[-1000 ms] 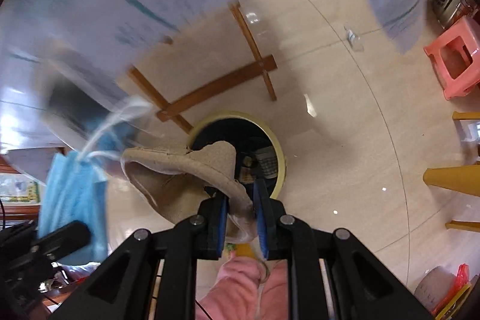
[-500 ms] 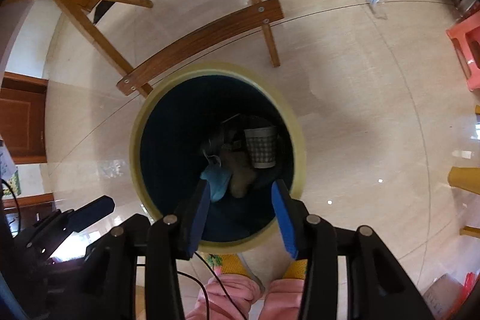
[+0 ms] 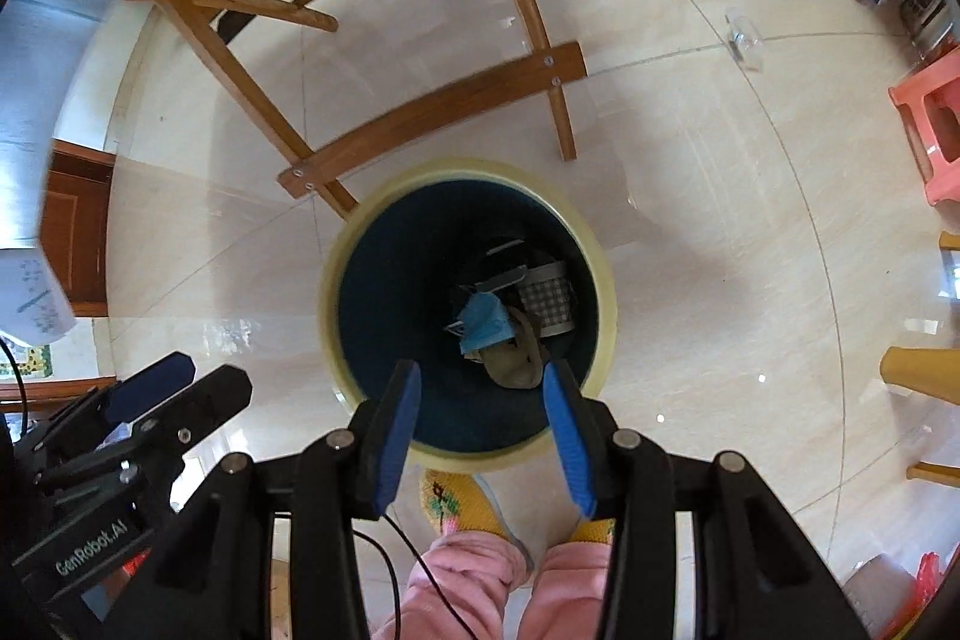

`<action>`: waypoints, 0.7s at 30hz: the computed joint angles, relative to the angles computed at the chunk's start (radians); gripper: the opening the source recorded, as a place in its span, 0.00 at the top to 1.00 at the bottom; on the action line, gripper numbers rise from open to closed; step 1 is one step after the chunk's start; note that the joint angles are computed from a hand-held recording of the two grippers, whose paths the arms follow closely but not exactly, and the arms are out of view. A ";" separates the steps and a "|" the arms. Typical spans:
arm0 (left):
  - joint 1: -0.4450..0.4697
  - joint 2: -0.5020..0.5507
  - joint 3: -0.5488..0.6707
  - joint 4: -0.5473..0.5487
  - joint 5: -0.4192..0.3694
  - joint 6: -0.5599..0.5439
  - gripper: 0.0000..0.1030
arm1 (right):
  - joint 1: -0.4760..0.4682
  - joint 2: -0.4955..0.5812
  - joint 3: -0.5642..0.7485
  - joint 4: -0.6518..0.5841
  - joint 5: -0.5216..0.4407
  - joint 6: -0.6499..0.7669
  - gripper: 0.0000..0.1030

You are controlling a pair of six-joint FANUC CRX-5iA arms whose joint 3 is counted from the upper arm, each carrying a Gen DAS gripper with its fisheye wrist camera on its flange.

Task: Collect trash
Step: 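Move both tools back toward the remaining trash on the table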

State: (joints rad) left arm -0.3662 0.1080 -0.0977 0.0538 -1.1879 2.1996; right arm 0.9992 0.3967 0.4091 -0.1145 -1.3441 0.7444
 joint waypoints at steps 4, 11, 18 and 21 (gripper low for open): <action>0.000 -0.026 0.075 -0.001 -0.072 0.015 0.42 | 0.007 -0.020 0.077 0.015 -0.073 0.000 0.58; -0.022 -0.066 0.269 -0.028 -0.227 0.059 0.42 | 0.017 -0.028 0.283 0.019 -0.236 0.033 0.58; -0.068 -0.061 0.511 -0.102 -0.380 0.100 0.42 | 0.034 0.032 0.592 0.051 -0.418 0.111 0.58; -0.086 -0.039 0.650 -0.150 -0.460 0.091 0.43 | 0.045 0.097 0.787 0.078 -0.510 0.150 0.58</action>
State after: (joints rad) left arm -0.4524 0.0688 0.5520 -0.0959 -1.6478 2.2909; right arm 1.0438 0.4936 1.1960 -0.0362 -1.8538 0.8944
